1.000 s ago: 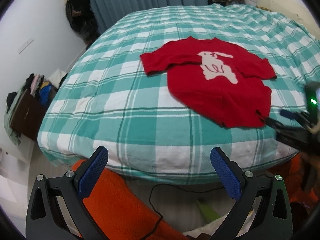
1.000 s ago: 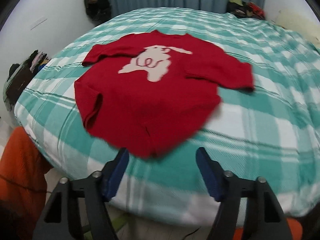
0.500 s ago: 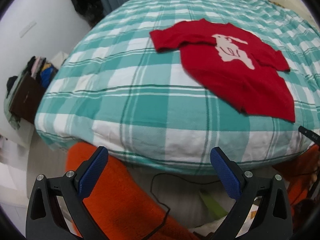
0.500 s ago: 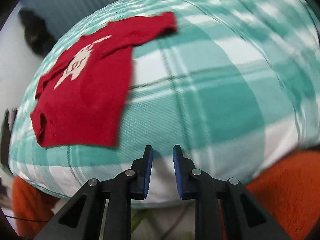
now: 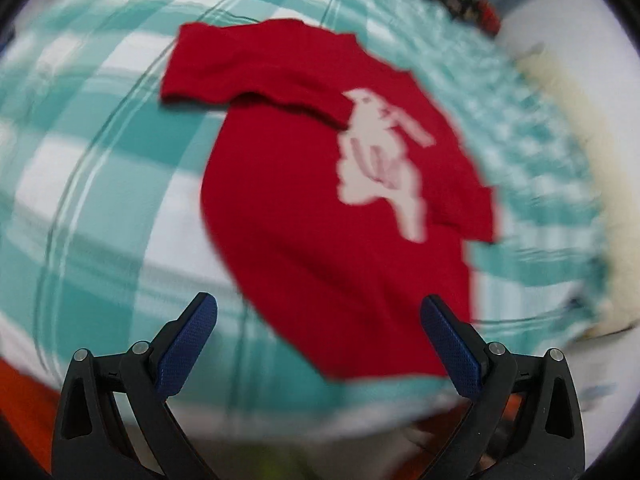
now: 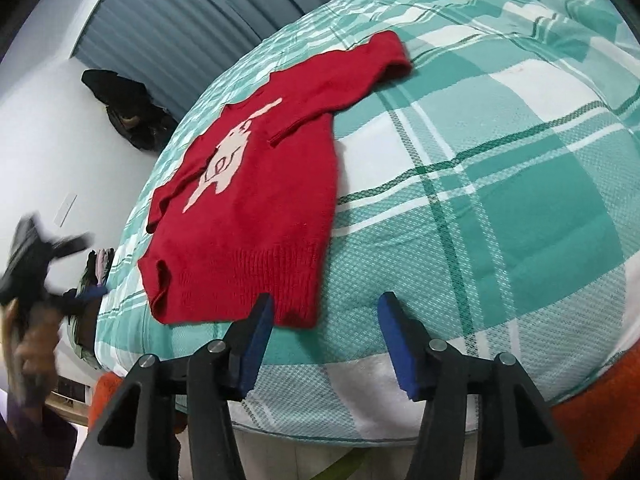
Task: Fold small clothes
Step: 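Move both tools down to the red sweater's hem, then grasp the sweater hem with the left gripper while the right gripper grasps the hem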
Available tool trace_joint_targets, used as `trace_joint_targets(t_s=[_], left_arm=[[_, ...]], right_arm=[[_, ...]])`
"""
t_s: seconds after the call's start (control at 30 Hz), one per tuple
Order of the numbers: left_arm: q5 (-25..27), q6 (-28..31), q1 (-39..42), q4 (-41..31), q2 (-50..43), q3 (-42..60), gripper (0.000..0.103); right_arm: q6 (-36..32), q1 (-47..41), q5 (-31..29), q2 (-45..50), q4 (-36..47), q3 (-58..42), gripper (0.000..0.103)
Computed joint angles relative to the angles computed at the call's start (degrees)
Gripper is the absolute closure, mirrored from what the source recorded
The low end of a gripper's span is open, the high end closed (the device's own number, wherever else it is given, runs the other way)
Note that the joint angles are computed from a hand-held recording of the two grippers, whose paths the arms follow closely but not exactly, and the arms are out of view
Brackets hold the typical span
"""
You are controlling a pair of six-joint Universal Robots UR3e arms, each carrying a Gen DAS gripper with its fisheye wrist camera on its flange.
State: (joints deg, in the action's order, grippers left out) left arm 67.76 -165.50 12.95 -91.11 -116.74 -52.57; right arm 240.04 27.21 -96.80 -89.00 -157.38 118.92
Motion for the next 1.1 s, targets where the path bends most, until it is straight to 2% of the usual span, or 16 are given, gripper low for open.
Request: trace_joint_targets(t_s=[0.1,0.13,0.23,0.4,0.43,0.5,0.63,0.7,0.77,0.87,0.93,0.97,1.0,1.03,1.07,1.1], left_arm=[[19.55,-5.62,-8.90,7.86,-8.27,3.53,0.007],[23.02,-6.52,-9.43,7.92,-8.65,2.29,0.010],[17.59,-2.75,-3.01,10.24,1.66,-11.15,0.010],[17.01,7.71,12.67,12.55,20.02,-29.73,0.009],[14.34,9.20,15.81,11.48,22.02,-30.94,0.009],[4.77,13.47,21.90,5.10,24.87,-30.82,0.009],[-8.28,18.68,21.55,-3.49,23.07,-29.89,0.016],[-9.49,18.51,17.28,0.07,19.68,-31.19,0.034],[-8.41,16.67,13.74,3.75,17.36,-32.05,0.035],[-9.86,15.30,12.80,6.33,18.27,-33.32,0.035],[-12.67,14.99,12.80,4.04,16.72,-32.09,0.055],[-13.28,15.43,12.45,-0.02,14.70,-29.21,0.085],[-13.23,14.86,11.36,-0.67,11.79,-27.72,0.099],[-13.41,15.48,11.79,-2.08,10.61,-26.82,0.100],[-13.83,15.53,11.95,-2.31,10.27,-26.29,0.101],[-13.95,16.72,12.66,-3.50,10.31,-25.61,0.101]], right_arm=[[-0.26,-0.60,0.53,-1.10,-1.61,1.97,0.048],[0.01,-0.71,0.60,-1.84,-1.97,2.78,0.048],[1.66,-1.15,0.29,-4.14,-3.12,5.31,0.048],[2.61,-3.21,1.24,-6.97,-5.66,9.55,0.048],[2.61,-3.45,1.33,-7.00,-6.05,9.83,0.048],[2.55,-4.13,1.89,-6.71,-7.78,10.50,0.048],[2.47,-8.04,7.15,-7.30,-19.43,15.95,0.048],[2.11,-10.87,11.38,-7.53,-25.38,18.93,0.048],[1.17,-14.91,19.47,-7.17,-31.09,22.39,0.048],[-1.98,-16.12,24.91,-3.07,-31.55,20.34,0.049],[-5.47,-15.65,25.50,0.69,-29.01,16.08,0.052],[-6.36,-15.91,26.68,2.63,-29.90,15.08,0.055],[-6.74,-16.09,27.90,4.48,-31.07,14.33,0.067],[-7.43,-16.70,30.01,6.50,-31.73,13.28,0.089],[-8.72,-17.42,32.74,8.06,-30.94,11.93,0.096],[-9.69,-17.40,33.22,7.78,-28.68,10.93,0.096]])
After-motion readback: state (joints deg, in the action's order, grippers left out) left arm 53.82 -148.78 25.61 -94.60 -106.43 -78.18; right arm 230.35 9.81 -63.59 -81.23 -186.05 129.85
